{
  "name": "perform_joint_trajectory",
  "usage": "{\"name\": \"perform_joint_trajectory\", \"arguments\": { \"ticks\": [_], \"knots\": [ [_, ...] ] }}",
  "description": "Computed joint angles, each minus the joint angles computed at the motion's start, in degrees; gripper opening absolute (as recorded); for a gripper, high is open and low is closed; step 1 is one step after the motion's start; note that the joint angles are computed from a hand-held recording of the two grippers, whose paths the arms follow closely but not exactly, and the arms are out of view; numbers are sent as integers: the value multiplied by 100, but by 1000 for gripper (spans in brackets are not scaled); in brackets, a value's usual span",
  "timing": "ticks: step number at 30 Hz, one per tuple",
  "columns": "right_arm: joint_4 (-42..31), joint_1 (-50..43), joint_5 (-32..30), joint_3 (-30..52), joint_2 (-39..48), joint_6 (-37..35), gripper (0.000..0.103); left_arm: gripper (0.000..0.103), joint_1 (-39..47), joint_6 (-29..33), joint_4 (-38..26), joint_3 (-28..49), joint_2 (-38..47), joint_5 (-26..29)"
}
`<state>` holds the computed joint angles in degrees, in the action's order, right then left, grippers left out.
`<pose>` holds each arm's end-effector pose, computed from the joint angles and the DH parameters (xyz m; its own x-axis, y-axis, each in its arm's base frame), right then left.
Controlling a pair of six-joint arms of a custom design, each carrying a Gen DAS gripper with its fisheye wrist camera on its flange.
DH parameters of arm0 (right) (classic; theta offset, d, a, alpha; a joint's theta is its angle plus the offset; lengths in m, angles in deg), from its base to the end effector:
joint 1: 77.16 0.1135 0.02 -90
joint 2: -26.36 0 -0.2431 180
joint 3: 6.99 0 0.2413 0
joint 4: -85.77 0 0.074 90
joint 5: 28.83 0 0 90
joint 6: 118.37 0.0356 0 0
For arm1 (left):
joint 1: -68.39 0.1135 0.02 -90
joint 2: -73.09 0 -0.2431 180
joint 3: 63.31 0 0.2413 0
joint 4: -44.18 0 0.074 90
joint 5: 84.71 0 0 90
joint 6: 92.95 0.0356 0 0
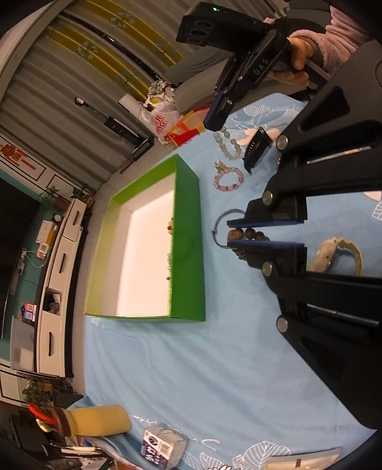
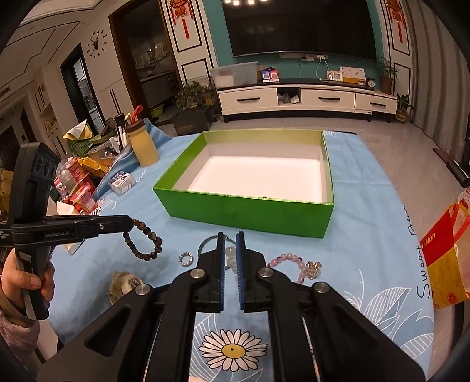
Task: Organize jewelry
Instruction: 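Carry both bracelets into the green box and open both tools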
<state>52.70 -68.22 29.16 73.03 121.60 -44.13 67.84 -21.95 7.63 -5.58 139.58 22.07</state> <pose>0.3372 0.0722 0.2145 -0.5793 -0.3243 -0.7478 -0.6624 0.7219 0.2001 0.2374 -0.0126 0.2228 -0.7412 -0.3046 -0.5981 -0.0308 0.9056 -0.4230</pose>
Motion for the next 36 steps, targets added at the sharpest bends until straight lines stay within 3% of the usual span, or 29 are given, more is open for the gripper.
{"name": "perform_joint_trajectory", "arguments": {
  "ticks": [11,17,25,36],
  "knots": [
    [-91,21,-28,471,129,42,7,7,71,148,-407,888,237,-93],
    [-100,115,-30,1064,433,171,7,7,91,226,-493,1736,831,-106],
    [-339,339,91,2343,1285,278,7,7,36,257,-565,2948,2010,-175],
    [-1435,660,324,5091,3347,364,7,7,68,188,-516,4244,3827,-106]
  ]
}}
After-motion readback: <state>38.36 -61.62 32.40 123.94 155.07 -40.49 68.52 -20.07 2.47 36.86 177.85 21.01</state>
